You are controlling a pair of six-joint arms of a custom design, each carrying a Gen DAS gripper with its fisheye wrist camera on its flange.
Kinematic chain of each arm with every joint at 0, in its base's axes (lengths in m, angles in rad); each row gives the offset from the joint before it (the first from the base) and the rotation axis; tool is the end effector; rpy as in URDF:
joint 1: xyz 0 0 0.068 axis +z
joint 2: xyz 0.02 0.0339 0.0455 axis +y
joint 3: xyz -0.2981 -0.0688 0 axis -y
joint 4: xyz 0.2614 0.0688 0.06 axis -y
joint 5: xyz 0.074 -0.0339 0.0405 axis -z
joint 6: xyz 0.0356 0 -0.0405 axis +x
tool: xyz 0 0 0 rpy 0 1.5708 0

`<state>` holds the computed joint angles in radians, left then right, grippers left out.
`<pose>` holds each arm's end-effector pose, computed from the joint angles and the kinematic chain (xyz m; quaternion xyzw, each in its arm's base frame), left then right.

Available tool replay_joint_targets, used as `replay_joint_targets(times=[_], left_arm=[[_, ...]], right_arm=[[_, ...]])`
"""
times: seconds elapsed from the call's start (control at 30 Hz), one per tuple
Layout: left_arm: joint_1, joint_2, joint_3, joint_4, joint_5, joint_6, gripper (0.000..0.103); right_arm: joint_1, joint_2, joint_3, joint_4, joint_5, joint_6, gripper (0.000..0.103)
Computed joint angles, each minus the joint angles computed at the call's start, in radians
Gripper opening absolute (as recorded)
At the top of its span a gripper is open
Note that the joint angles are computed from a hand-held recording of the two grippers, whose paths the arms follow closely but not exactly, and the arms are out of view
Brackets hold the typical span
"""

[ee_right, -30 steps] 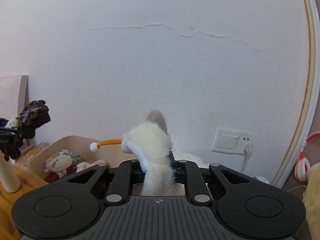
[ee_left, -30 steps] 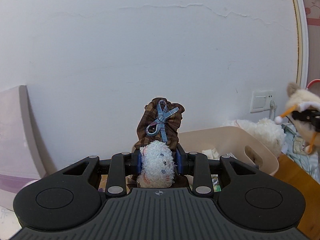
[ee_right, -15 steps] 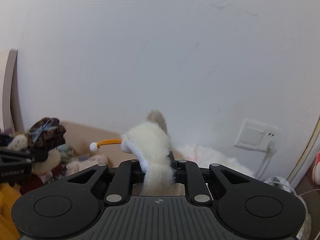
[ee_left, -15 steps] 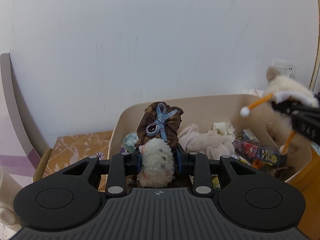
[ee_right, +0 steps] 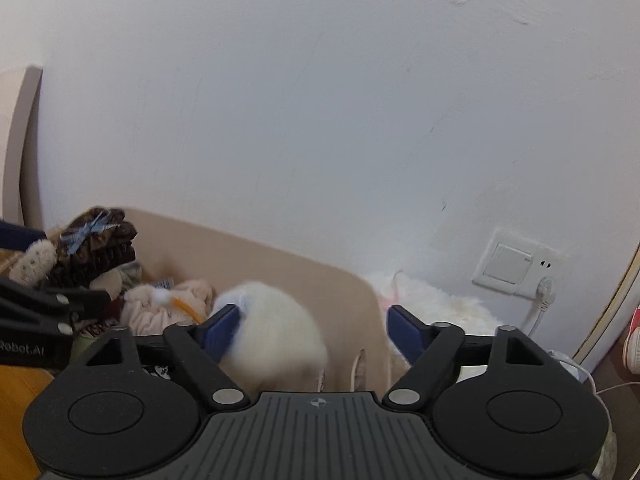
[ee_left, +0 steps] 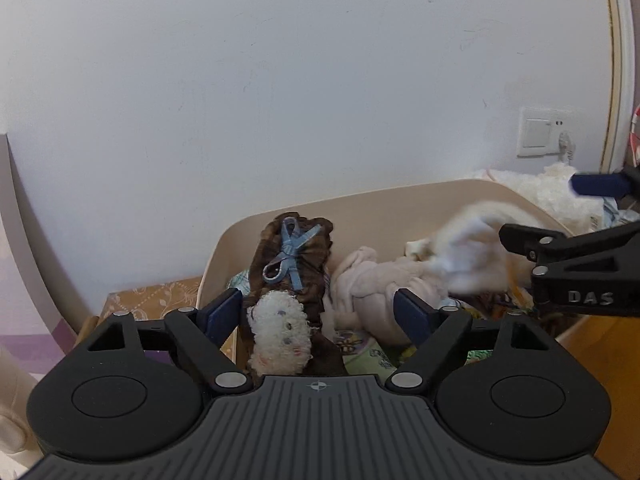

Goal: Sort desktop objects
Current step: 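Carry the keychain and white plush toy over the bin and release them, then grasp the brown leather strap with the left tool while the right tool grasps the orange bottle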

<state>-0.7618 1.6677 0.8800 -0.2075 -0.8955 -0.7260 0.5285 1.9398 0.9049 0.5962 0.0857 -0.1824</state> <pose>0.2566 -0.2064 0.1865 -0.1074 0.8664 0.1322 0.4694 0.3571 0.2050 0.1509 -0.2719 0.7985 0.0566 0.5340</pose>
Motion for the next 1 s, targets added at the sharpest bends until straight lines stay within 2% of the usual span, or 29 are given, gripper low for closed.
replay_joint_targets(times=[0.03, 0.23, 0.37, 0.43, 0.6, 0.63, 0.73, 0.87, 1.0], left_arm=[[-0.01, -0.002, 0.004, -0.014, -0.009, -0.011, 0.085], [-0.062, -0.031, 0.022, -0.095, -0.041, -0.097, 0.085], [-0.106, -0.065, 0.008, -0.13, -0.08, -0.113, 0.086], [-0.156, -0.082, 0.006, -0.194, -0.12, -0.156, 0.086], [-0.262, -0.106, 0.009, -0.353, -0.186, -0.311, 0.087], [-0.295, -0.115, 0.006, -0.409, -0.195, -0.371, 0.087], [-0.351, -0.1, 0.003, -0.493, -0.191, -0.487, 0.088], [-0.393, -0.061, -0.018, -0.514, -0.156, -0.591, 0.088], [-0.404, 0.004, -0.049, -0.454, -0.114, -0.64, 0.088]], right_arm=[[-0.005, -0.014, -0.015, 0.011, -0.006, 0.004, 0.103], [0.005, -0.101, -0.13, 0.101, -0.03, 0.0, 0.103], [0.008, -0.181, -0.212, 0.126, -0.039, 0.025, 0.103], [0.007, -0.205, -0.232, 0.127, -0.06, 0.04, 0.103], [0.006, -0.311, -0.308, 0.065, -0.1, 0.074, 0.103], [-0.007, -0.324, -0.33, 0.065, -0.122, 0.084, 0.103], [-0.002, -0.358, -0.379, 0.07, -0.118, 0.09, 0.103], [0.015, -0.323, -0.422, 0.108, -0.103, 0.096, 0.103], [0.052, -0.235, -0.441, 0.134, -0.039, 0.093, 0.103]])
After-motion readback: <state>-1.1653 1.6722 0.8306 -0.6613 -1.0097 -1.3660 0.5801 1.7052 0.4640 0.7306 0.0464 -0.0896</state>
